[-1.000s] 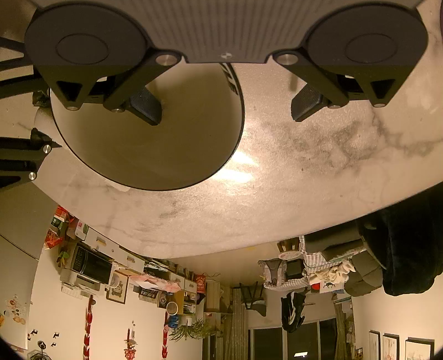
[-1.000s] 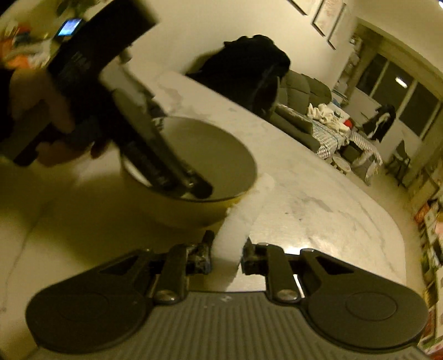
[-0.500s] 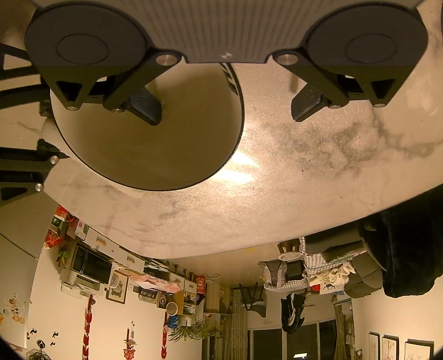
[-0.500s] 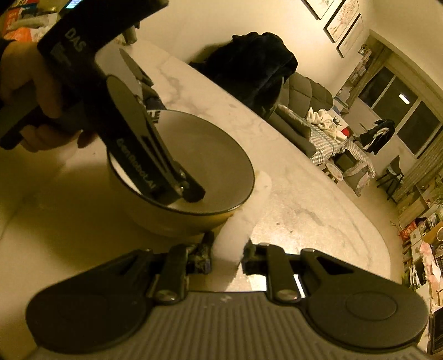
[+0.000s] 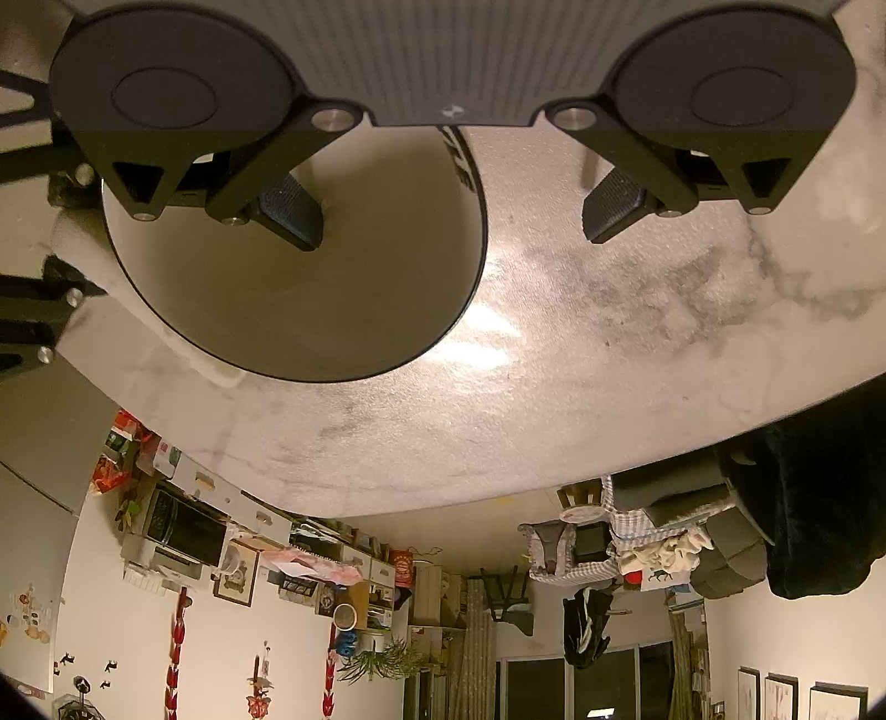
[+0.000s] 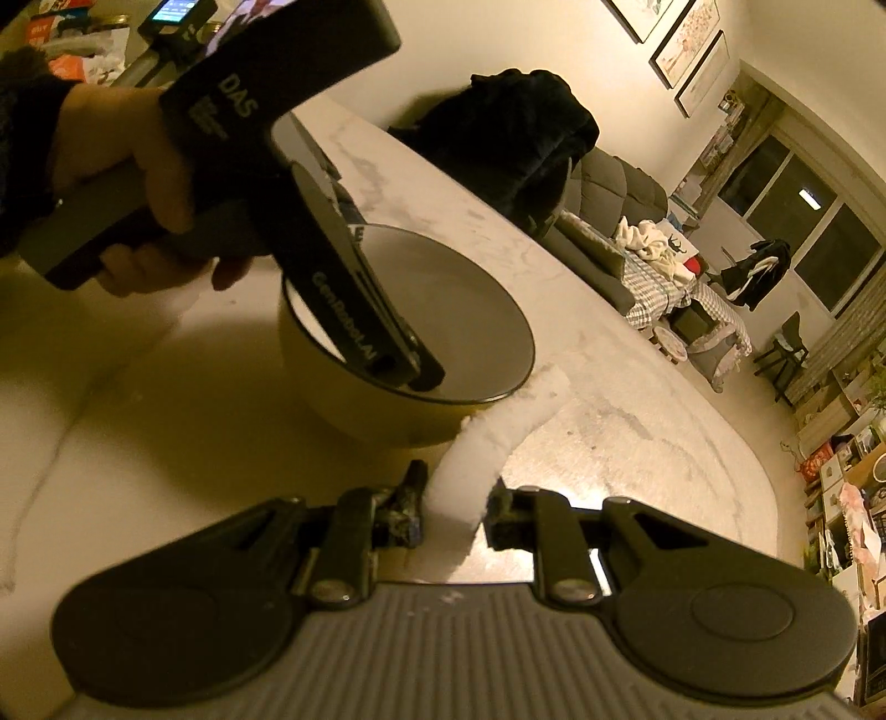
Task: Clean bowl
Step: 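Hold the bowl rim with the left tool while the right tool wipes the sponge inside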
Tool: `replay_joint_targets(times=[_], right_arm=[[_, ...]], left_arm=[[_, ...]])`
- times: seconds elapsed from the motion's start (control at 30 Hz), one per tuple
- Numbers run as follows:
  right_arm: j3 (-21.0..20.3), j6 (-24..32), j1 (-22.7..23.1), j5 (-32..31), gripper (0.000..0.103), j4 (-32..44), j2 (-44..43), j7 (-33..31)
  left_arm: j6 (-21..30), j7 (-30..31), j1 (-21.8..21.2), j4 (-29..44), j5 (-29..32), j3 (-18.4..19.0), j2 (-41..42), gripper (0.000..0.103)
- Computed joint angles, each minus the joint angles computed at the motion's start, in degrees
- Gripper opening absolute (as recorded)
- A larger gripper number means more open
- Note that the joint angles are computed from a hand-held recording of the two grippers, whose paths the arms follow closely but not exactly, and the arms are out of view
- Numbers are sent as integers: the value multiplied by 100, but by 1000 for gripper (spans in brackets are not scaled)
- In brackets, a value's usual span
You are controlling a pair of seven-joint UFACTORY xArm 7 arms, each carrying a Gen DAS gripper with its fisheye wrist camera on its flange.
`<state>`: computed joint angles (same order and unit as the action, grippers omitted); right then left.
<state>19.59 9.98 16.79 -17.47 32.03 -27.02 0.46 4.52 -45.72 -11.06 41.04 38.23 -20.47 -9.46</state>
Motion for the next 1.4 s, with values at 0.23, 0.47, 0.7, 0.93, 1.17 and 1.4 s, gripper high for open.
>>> replay_joint_targets(times=[0.23, 0.47, 0.7, 0.93, 1.17, 1.4], right_arm=[[74, -102, -207, -179, 22, 212, 341, 12], [96, -194, -336, -371, 22, 378, 602, 126], [98, -22, -248, -429, 22, 408, 533, 204], [70, 199, -44, -322, 22, 381, 393, 283], [5, 286, 219, -228, 22, 235, 189, 162], [-84, 352, 200, -148, 22, 290, 188, -85]], left_arm=[[-52, 188, -84, -41, -224, 82, 8, 100], [-66, 1088, -617, -110, -1315, 500, 32, 100], [239, 1952, -869, 9, -2103, 627, 46, 100], [443, 2558, -979, 11, -2514, 694, -25, 100], [581, 2541, -816, -11, -2357, 500, -136, 92], [687, 2422, -918, -64, -2087, 468, -441, 86]])
